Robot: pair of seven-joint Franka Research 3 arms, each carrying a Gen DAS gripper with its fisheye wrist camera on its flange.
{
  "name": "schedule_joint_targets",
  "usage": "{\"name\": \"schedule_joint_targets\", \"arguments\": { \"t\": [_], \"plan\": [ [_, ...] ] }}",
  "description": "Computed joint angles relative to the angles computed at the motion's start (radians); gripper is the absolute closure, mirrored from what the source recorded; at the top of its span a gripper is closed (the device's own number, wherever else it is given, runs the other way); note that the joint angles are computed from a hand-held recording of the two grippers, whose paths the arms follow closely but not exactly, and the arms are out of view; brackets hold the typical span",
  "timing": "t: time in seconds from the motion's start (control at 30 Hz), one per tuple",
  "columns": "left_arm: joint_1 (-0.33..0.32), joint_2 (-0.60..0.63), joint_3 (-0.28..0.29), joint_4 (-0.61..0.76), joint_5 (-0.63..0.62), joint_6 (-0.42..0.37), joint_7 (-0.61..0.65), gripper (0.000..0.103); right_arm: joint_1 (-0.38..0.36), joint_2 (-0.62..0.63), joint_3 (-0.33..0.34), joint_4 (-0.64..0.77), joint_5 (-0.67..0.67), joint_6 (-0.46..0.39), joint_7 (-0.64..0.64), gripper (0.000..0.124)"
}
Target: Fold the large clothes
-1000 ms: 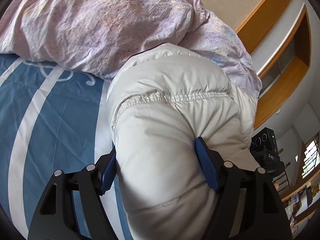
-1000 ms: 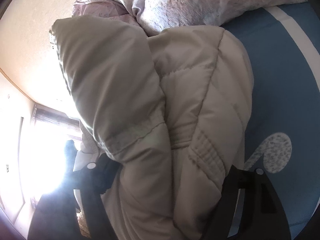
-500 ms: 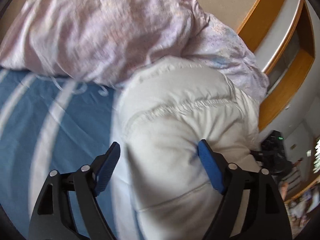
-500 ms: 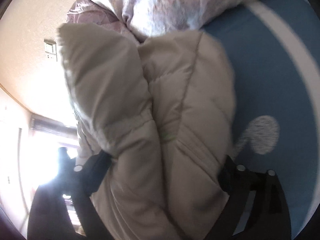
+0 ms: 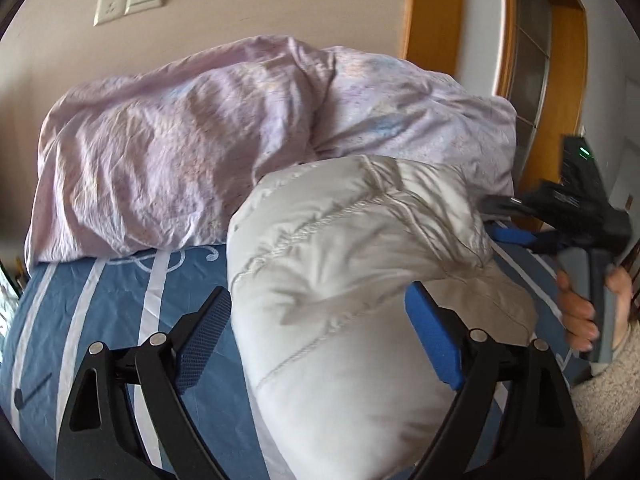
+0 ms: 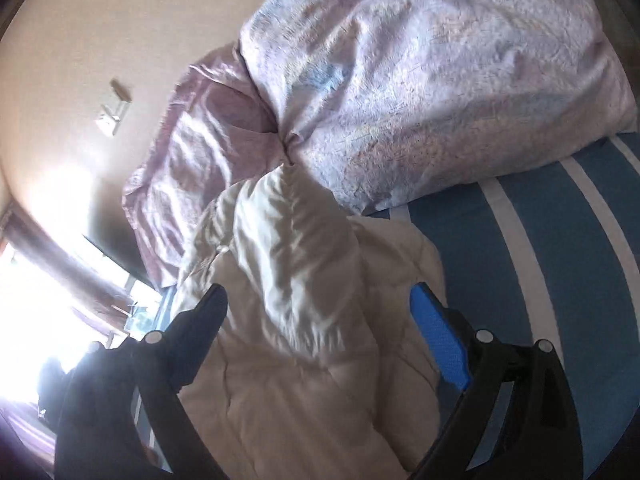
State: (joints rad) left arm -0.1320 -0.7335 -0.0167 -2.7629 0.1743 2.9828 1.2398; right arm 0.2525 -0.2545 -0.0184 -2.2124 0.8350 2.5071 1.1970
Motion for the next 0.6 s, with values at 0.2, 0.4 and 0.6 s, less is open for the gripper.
{"name": "schedule_joint_targets", "arguments": {
  "t": [0.2, 0.4, 0.6],
  "plan": [
    [-0.015, 0.011, -0.003, 0.016, -0.006, -0.049, 0.018, 0.014, 0.003, 0.131, 0.039, 0.101, -0.069, -0.024, 0.080, 0.088],
    [-0.032, 0.023, 0.000, 0.023, -0.027, -0.083, 0.024, 0.019, -0.005, 0.156, 0.048, 0.087, -0.110, 0.014, 0.145, 0.098],
    [-0.004, 0.051, -0.047, 0.030, -0.003, -0.077, 0.004, 0.018, -0.015, 0.191, 0.052, 0.089, -0.167, 0.002, 0.201, 0.097]
  ]
}}
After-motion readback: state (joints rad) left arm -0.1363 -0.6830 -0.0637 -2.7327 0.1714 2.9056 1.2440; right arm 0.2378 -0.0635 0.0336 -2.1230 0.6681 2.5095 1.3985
